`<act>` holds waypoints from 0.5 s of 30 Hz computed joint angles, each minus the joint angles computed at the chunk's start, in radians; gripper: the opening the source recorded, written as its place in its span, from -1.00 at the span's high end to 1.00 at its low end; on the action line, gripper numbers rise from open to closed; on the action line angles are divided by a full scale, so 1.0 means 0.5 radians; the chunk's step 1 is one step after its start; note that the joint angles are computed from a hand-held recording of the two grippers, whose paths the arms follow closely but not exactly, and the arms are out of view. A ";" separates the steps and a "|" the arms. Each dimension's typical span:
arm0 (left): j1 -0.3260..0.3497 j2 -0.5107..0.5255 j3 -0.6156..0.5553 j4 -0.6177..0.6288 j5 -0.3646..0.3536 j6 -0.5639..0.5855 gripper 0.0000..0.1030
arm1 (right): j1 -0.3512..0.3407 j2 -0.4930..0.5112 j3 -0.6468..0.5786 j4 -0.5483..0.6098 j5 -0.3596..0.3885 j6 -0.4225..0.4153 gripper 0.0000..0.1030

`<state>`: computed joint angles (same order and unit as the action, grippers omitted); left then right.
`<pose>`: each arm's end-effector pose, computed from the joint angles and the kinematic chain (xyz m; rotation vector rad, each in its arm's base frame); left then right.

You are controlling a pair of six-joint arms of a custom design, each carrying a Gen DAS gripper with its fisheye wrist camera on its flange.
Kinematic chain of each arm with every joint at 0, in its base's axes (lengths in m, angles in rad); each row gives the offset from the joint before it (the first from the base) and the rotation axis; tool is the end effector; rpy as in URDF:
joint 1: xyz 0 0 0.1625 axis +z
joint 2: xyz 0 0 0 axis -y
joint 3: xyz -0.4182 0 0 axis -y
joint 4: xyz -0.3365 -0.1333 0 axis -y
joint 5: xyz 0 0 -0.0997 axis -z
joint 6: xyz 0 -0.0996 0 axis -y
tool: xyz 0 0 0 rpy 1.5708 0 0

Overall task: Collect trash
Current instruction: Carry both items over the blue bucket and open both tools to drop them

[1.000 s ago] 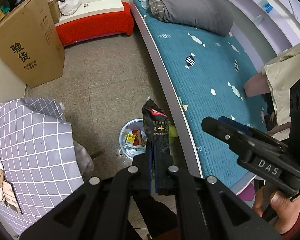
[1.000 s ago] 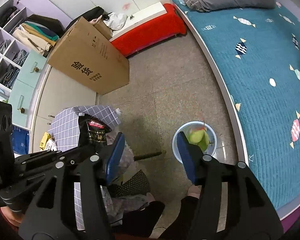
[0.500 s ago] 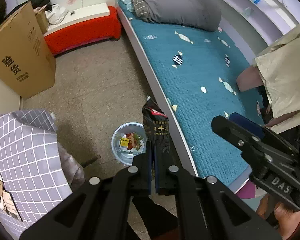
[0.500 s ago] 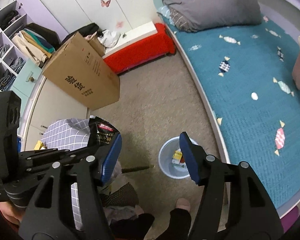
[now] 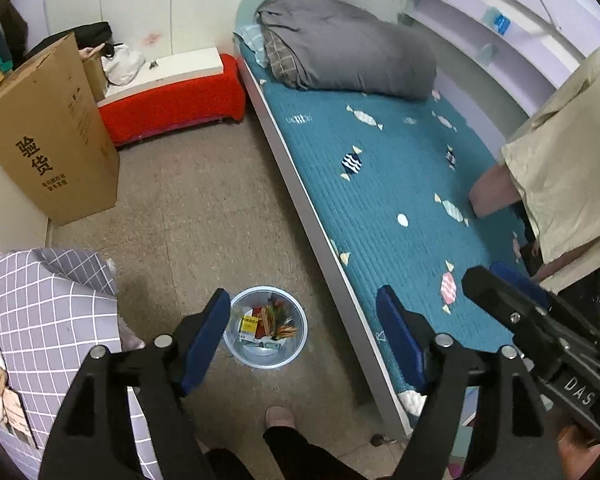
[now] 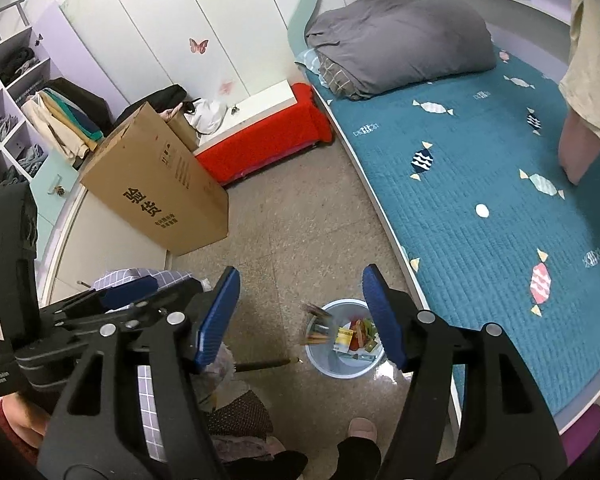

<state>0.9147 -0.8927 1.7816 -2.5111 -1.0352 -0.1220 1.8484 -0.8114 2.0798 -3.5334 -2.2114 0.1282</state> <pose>-0.2069 -0.5706 0.1465 0.6799 2.5560 -0.3382 0.2123 -0.4759 0.1470 -0.1109 -2.4773 1.0370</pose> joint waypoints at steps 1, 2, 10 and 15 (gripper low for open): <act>-0.003 -0.020 0.026 -0.040 -0.011 0.003 -0.44 | 0.009 0.002 0.001 -0.003 -0.001 -0.005 -0.23; -0.009 -0.045 0.056 -0.082 -0.002 0.007 -0.44 | 0.014 0.004 0.007 -0.014 -0.001 -0.014 -0.23; -0.089 -0.199 0.286 -0.379 0.148 0.029 -0.45 | 0.116 0.061 -0.009 -0.087 -0.040 -0.129 -0.25; -0.122 -0.323 0.402 -0.477 0.243 -0.002 -0.45 | 0.196 0.108 -0.065 -0.102 -0.046 -0.237 -0.26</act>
